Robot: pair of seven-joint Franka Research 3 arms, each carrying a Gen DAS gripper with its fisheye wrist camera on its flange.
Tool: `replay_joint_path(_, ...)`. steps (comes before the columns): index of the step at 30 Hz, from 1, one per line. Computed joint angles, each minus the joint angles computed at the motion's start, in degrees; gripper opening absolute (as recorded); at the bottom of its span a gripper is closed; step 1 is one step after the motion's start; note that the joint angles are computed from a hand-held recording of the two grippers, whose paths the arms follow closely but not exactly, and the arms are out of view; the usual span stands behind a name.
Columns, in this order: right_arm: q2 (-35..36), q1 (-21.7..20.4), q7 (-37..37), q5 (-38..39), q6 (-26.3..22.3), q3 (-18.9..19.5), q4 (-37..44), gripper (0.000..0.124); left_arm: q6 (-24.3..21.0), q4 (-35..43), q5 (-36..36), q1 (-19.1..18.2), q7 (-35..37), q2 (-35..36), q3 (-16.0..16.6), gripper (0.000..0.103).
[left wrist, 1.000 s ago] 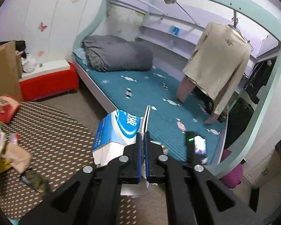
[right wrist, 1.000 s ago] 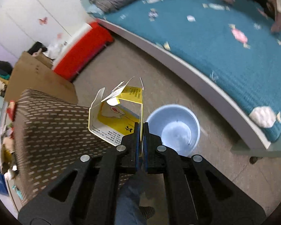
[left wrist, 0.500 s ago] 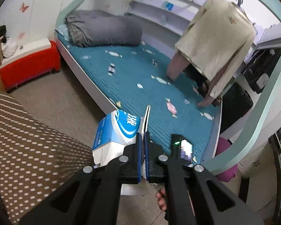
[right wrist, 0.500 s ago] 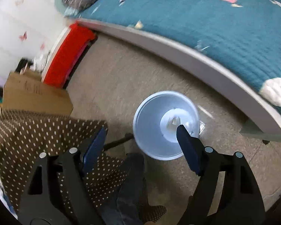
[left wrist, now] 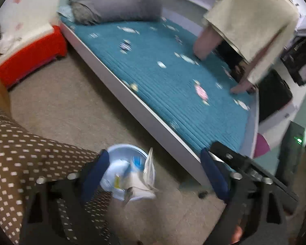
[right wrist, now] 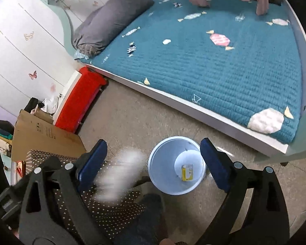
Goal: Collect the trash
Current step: 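Move both grippers back toward the table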
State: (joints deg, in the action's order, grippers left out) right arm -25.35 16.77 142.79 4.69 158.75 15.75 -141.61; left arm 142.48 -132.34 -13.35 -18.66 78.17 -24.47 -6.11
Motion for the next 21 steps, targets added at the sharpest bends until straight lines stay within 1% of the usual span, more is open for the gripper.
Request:
replay_joint_path(3, -0.3, -0.2, 0.4, -0.6, -0.7, 0.6, 0.5, 0.094, -1.4, 0.0, 1.3, 1.0, -1.9, -1.3, -0.5, 0.089)
replay_joint_path(5, -0.9, -0.5, 1.4, -1.6, -1.3, 1.6, 0.6, 0.097, -1.1, -1.0, 2.5, 1.4, -2.7, -3.2, -0.7, 0.089)
replay_joint_path(9, -1.5, -2.1, 4.5, -5.5, -4.9, 4.3, 2.8, 0.097, -0.7, -2.7, 6.4, 2.4, -4.7, -7.2, -1.4, 0.091)
replay_joint_path(16, -3.6, -3.2, 8.3, -13.1, -9.1, 7.4, 6.5, 0.097, -1.2, -4.7, 9.9, 1.8, -6.9, -13.7, -0.9, 0.092)
replay_joint_path(21, -4.7, -2.2, 9.1, -15.7, -11.3, 8.3, 9.4, 0.097, -2.1, -6.2, 11.7, 1.5, -7.8, -18.9, -0.3, 0.093)
